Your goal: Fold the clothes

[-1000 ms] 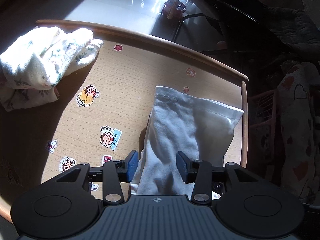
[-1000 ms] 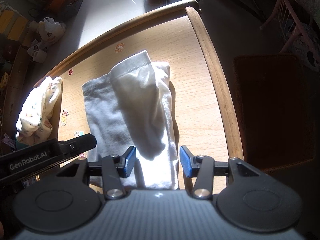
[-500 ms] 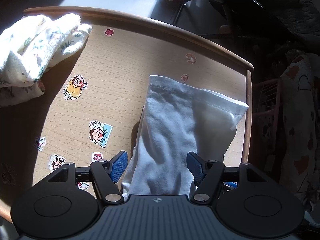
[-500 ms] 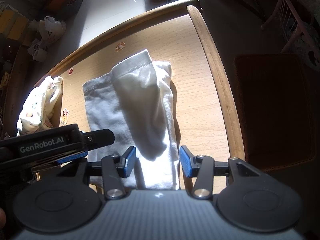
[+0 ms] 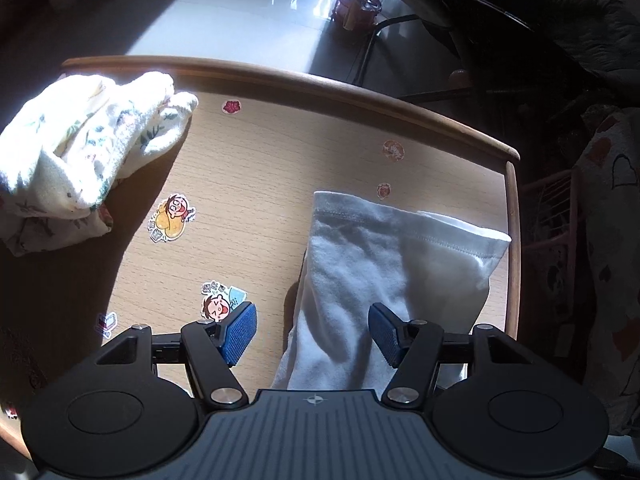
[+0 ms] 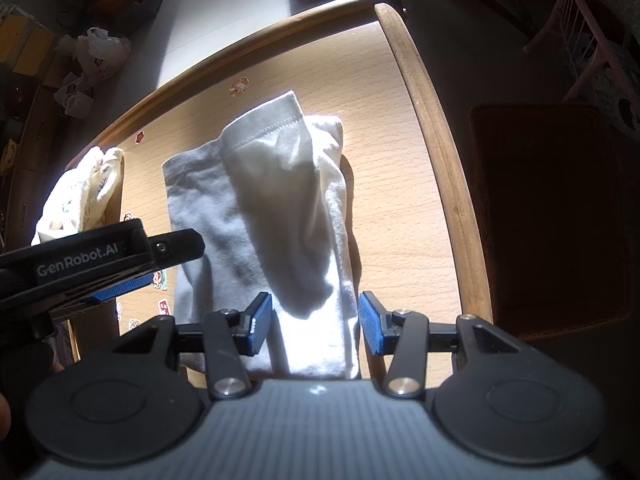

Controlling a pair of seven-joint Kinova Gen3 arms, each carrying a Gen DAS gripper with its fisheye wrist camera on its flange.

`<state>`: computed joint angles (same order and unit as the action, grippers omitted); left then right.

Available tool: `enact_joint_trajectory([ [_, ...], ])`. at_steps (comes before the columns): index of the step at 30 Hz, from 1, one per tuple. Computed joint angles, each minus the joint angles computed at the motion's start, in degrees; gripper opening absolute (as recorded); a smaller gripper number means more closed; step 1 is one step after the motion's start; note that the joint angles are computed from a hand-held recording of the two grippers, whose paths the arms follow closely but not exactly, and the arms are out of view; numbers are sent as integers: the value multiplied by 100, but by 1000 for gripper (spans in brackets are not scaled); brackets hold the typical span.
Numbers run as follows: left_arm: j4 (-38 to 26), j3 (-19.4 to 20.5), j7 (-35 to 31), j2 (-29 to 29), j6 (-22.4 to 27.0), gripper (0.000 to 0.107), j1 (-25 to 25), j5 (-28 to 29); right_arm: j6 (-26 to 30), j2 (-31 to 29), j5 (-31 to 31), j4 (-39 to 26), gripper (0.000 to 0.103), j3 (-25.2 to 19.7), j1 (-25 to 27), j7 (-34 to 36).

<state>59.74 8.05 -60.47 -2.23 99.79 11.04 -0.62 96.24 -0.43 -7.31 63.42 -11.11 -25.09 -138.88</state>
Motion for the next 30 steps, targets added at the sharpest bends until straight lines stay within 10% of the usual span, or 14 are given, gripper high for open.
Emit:
enact_joint_trajectory([
  [3,-41,236,-81,-104,-126,0,212,-588,23,-1,6,-36,48,11,11,-27],
  [13,-267,367,-430,-67,-40,0,436,-866,98,42,66,-121,48,6,-3,-92],
  [28,-312,75,-412,122,363,17,272,-259,96,94,150,-207,47,-27,-108,-220],
  [30,-282,-46,-467,101,339,33,149,37,93,105,164,-227,47,-28,-122,-224],
])
